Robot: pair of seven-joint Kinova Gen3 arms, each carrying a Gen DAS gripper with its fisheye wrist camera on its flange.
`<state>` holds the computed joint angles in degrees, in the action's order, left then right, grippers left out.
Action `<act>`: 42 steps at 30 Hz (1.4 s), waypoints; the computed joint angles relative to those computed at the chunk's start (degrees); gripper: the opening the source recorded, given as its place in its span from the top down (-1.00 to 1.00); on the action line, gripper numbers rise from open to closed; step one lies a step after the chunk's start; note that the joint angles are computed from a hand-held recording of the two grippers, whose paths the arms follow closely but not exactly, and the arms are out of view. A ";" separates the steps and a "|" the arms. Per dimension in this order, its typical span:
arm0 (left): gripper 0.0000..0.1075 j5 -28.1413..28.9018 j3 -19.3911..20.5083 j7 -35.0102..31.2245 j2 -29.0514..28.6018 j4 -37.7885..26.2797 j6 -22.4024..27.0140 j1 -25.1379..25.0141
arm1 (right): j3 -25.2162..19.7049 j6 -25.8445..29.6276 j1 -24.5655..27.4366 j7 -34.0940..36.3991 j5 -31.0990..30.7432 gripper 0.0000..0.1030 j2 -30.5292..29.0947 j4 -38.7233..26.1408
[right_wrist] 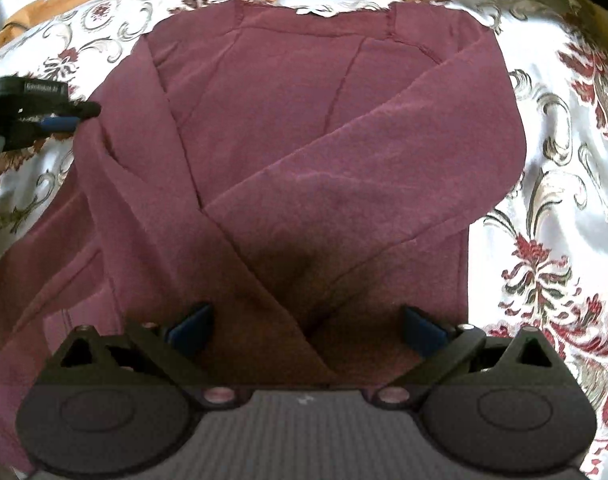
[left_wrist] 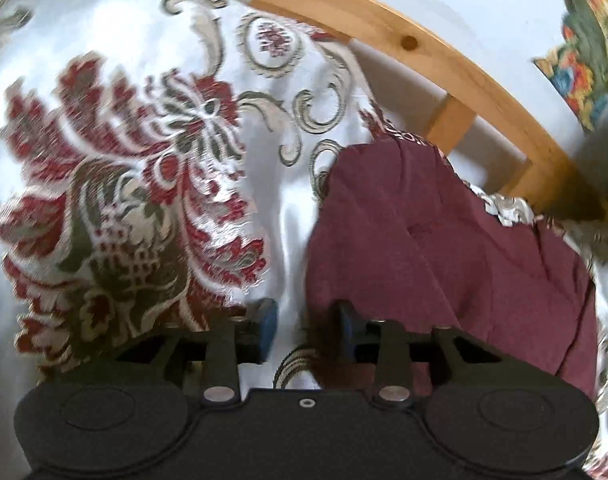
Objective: Fold small clothes
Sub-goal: 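Lay the held sleeve across the sweater body with the left tool, then open, then grasp the sweater hem with the left tool and lift it toward the collar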
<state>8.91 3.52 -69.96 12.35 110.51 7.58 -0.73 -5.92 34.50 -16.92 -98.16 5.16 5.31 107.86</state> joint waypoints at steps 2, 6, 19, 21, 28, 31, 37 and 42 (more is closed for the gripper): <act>-0.15 -1.45 -1.96 2.94 -1.20 -0.28 2.51 1.69 | 0.93 1.70 1.15 3.61 -4.05 -0.99 -0.37 -0.90; -0.65 -10.20 -10.32 12.26 -6.04 1.99 4.03 11.19 | -0.54 2.16 4.82 5.57 -5.38 -0.99 -3.84 0.30; -0.90 -39.60 2.14 34.47 -24.78 12.27 4.74 11.06 | -22.14 7.15 10.84 -15.68 22.89 -0.99 -14.16 8.45; -0.90 -39.92 -0.47 33.96 -27.37 14.18 4.65 16.37 | -21.45 7.79 8.13 -20.34 26.06 -0.99 -15.74 9.64; -0.90 -28.35 -9.25 18.77 -33.46 12.52 18.24 34.95 | -12.56 9.31 -2.23 -22.41 25.43 -0.99 -22.09 11.90; -0.90 -21.83 -14.54 13.94 -35.70 12.15 25.23 42.91 | -10.47 10.90 -2.66 -15.42 21.34 -0.99 -23.37 11.44; -0.90 -28.35 -5.93 11.68 -29.94 7.58 39.21 42.25 | -1.57 16.79 -4.26 -2.24 8.85 -0.99 -22.24 7.20; -0.83 -32.44 -10.83 12.61 -23.32 3.60 47.18 50.96 | 2.65 14.40 0.69 3.85 -1.75 -0.99 -22.80 7.27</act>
<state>-23.53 -7.31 -57.35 -10.96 114.11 54.76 50.24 -3.28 48.90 -16.24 -94.31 3.41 -17.49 115.13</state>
